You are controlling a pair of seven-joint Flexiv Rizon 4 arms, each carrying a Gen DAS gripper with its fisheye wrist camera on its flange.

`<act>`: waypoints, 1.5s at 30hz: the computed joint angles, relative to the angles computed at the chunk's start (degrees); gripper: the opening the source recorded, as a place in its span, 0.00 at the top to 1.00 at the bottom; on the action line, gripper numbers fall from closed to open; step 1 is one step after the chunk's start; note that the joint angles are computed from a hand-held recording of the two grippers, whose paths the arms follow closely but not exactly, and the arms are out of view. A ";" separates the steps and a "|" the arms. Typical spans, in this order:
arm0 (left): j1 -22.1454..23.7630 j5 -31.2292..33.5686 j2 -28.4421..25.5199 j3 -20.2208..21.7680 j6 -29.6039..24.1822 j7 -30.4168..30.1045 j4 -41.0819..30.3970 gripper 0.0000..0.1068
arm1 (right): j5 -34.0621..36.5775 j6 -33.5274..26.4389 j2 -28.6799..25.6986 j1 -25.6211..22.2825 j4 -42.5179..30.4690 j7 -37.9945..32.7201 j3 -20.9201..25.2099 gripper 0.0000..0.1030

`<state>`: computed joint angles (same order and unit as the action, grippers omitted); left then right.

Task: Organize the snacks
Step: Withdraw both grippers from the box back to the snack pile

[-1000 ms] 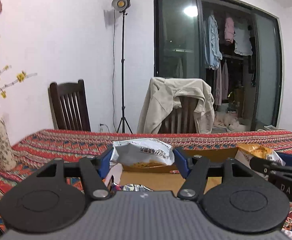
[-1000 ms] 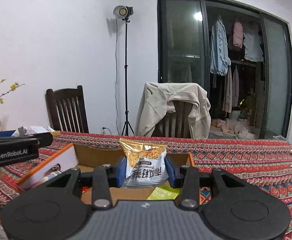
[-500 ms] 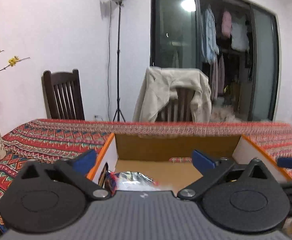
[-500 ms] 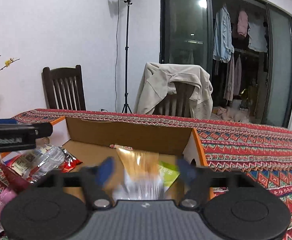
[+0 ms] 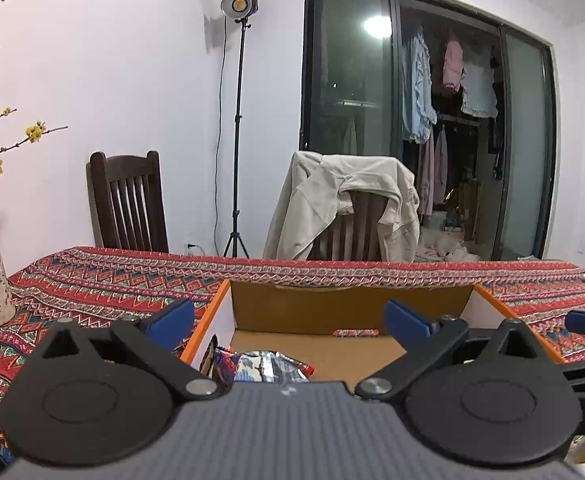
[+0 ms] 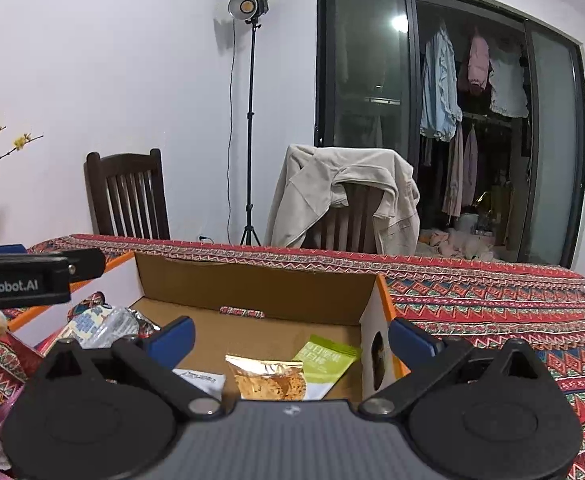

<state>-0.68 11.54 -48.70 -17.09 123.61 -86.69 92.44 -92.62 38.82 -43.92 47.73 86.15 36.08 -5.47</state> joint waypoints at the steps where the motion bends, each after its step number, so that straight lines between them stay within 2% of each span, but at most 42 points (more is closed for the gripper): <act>1: 0.51 0.62 0.20 -0.50 0.38 -0.32 0.32 0.04 | -0.10 -0.24 0.24 0.14 0.23 0.14 0.01 0.00; 7: 1.67 3.34 2.67 -0.92 3.52 -2.34 2.99 0.04 | -0.15 -3.13 1.98 0.96 1.89 0.86 0.67 0.00; 12: 1.97 4.37 6.32 -0.44 3.71 -4.22 5.90 0.04 | 1.43 -7.27 4.34 2.44 3.12 -0.16 2.06 0.00; 15: 4.59 7.18 8.47 -2.41 2.29 -6.52 7.94 0.04 | 0.25 -8.24 6.40 2.82 5.09 0.88 3.19 0.00; 23: 9.17 12.29 12.85 -3.40 2.05 -9.34 14.63 0.04 | 0.49 -11.02 8.54 4.40 8.67 0.57 6.74 0.00; 33: 13.03 17.39 14.90 -2.74 3.81 -11.47 22.29 0.04 | 5.00 -10.88 7.85 6.70 11.46 2.60 9.25 0.00; 45: 13.92 17.99 14.47 -0.25 5.47 -11.17 27.81 0.04 | 9.19 -7.77 7.37 7.86 14.20 5.04 10.39 0.00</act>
